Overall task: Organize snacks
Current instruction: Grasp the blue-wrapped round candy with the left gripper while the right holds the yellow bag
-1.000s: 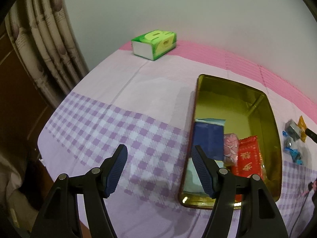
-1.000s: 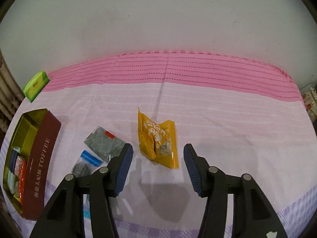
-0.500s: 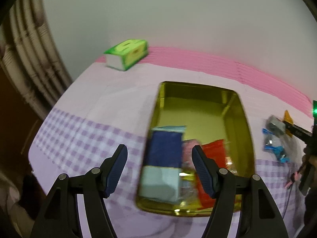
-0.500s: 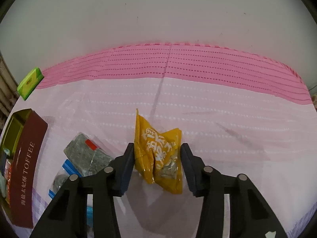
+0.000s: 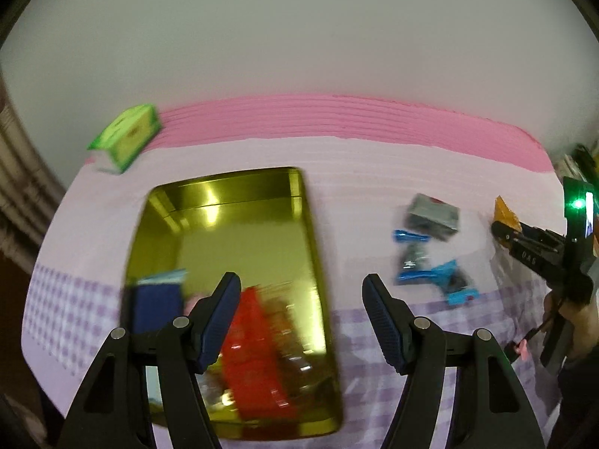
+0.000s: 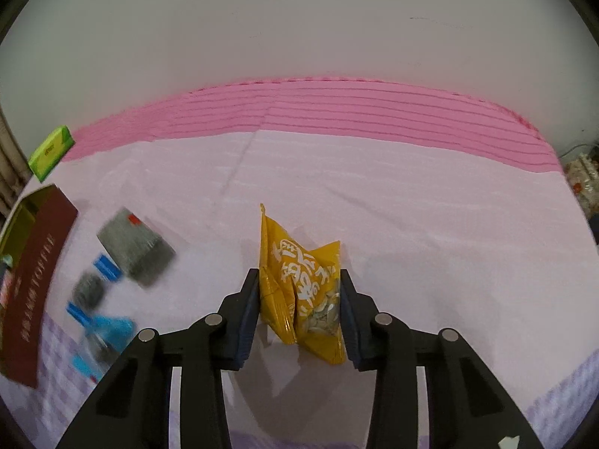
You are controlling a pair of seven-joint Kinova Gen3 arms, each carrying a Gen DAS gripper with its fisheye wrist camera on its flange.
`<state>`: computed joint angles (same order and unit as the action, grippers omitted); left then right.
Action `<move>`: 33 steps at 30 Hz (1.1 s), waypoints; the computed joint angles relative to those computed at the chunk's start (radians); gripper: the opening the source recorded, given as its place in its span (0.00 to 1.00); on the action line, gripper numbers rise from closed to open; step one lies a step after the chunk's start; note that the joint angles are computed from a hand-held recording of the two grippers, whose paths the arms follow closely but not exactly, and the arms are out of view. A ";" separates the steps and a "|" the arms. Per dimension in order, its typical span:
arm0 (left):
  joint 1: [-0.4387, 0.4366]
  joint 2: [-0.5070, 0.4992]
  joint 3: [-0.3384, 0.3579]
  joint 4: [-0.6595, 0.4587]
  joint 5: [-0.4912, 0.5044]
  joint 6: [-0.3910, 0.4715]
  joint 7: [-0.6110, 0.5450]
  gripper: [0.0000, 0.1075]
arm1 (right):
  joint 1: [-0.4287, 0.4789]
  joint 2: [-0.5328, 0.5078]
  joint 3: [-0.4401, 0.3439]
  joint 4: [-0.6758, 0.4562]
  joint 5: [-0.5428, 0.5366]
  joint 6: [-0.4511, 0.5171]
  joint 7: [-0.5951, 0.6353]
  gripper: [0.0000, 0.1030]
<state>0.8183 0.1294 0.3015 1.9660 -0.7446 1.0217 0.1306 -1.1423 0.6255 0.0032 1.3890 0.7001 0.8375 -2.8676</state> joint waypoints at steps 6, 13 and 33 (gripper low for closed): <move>-0.021 0.047 -0.022 -0.049 0.028 -0.073 -0.088 0.63 | -0.025 -0.046 -0.001 0.086 0.040 0.048 -0.053 0.35; -0.040 0.096 -0.064 -0.104 0.100 -0.140 -0.200 0.63 | -0.025 -0.073 -0.013 0.167 0.125 0.013 -0.188 0.35; -0.121 0.265 -0.146 -0.295 0.421 -0.194 -0.599 0.35 | -0.002 -0.087 -0.052 0.202 0.163 0.005 -0.233 0.38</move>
<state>0.6969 0.3946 0.1554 1.6705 -0.3235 0.8280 -0.4680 -1.1447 0.5385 -0.0488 1.5914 0.8635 0.8428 -3.1008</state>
